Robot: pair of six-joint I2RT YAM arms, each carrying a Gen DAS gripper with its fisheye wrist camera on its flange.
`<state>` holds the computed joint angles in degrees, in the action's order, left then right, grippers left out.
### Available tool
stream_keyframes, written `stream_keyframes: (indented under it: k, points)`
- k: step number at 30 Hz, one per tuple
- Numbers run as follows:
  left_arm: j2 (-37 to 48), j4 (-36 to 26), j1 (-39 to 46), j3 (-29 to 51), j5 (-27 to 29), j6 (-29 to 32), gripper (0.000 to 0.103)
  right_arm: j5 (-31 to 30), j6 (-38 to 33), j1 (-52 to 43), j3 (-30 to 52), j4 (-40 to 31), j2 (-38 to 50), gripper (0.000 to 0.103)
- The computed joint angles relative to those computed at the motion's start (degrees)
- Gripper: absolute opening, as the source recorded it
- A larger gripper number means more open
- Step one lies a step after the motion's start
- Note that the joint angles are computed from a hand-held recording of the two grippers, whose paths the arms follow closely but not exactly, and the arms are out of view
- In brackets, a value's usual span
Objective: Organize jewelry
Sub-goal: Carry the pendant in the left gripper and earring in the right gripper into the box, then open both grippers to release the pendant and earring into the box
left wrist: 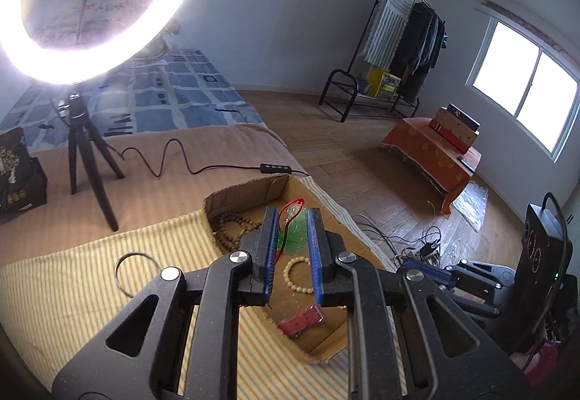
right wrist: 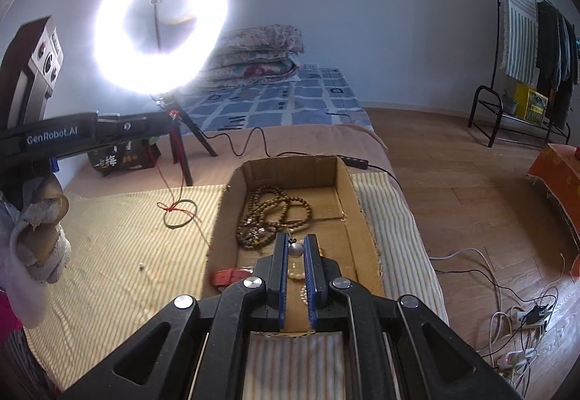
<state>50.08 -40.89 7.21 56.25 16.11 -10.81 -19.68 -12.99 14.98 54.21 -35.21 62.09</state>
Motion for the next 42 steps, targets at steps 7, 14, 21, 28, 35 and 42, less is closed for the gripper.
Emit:
stream_keyframes:
  k: [7, 14, 21, 28, 35, 42]
  points:
    - [6.21, 5.88, -3.51, -0.26, -2.77, -2.03, 0.014, -0.73, -0.29, -1.74, -0.13, 2.43, 4.33, 0.006]
    - [11.61, 9.77, -3.94, -0.64, -3.15, -2.51, 0.014, 0.19, -0.48, -1.73, -0.18, 4.90, 8.22, 0.006]
    - [15.08, 12.39, -5.76, 0.53, -4.43, -2.31, 0.014, 0.71, -0.22, -1.85, -0.37, 6.97, 11.35, 0.006]
    - [18.21, 14.27, -6.86, -0.21, -5.54, -2.36, 0.014, 0.68, 0.02, -2.11, -0.57, 8.24, 13.72, 0.006]
    - [19.28, 14.81, -7.91, -1.67, -7.32, -2.61, 0.014, 0.56, 0.43, -1.88, -0.58, 8.19, 14.98, 0.006]
    - [19.15, 13.74, -7.77, -1.33, -7.68, -2.50, 0.014, 2.05, 0.62, -1.05, -1.45, 8.88, 13.78, 0.031]
